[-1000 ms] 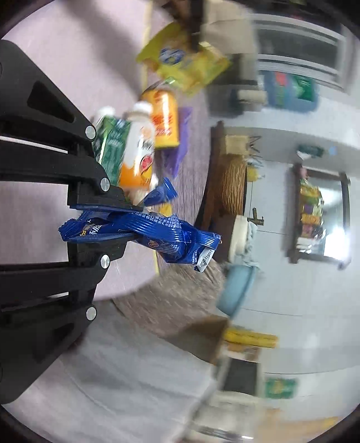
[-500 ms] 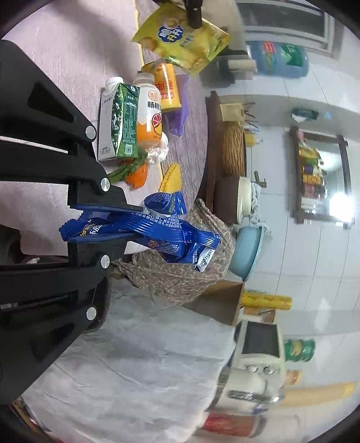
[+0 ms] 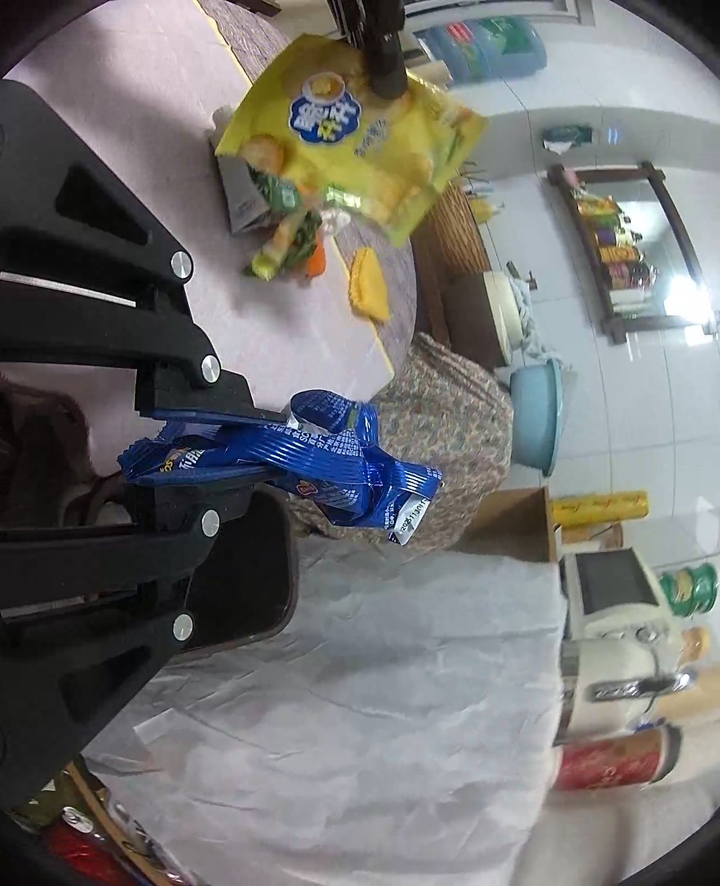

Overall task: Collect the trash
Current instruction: 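Carry the chip bag and blue wrapper to the bin and release both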

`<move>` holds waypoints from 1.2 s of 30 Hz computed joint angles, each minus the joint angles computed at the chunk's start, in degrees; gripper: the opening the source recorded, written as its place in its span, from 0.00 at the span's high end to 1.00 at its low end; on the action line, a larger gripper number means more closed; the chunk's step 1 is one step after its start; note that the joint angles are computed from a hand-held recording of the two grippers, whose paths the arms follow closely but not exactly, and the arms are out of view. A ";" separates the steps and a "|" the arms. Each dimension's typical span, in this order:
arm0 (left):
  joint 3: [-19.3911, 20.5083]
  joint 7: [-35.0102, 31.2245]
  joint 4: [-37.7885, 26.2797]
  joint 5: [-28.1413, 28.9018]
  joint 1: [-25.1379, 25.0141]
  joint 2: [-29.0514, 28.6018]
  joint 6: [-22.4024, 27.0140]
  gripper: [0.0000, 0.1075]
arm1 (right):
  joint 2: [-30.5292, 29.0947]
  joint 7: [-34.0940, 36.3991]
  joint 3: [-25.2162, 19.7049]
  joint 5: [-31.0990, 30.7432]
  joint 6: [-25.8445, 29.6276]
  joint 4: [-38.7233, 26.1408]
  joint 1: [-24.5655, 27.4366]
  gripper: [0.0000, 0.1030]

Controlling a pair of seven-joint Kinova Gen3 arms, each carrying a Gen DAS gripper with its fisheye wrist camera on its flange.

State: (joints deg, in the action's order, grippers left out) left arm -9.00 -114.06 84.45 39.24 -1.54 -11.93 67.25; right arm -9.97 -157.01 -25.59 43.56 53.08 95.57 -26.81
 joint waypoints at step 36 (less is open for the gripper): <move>18.08 27.63 -12.29 -29.46 18.11 23.13 -9.81 0.29 | 0.63 0.92 11.09 -16.60 -11.37 15.26 11.02 0.36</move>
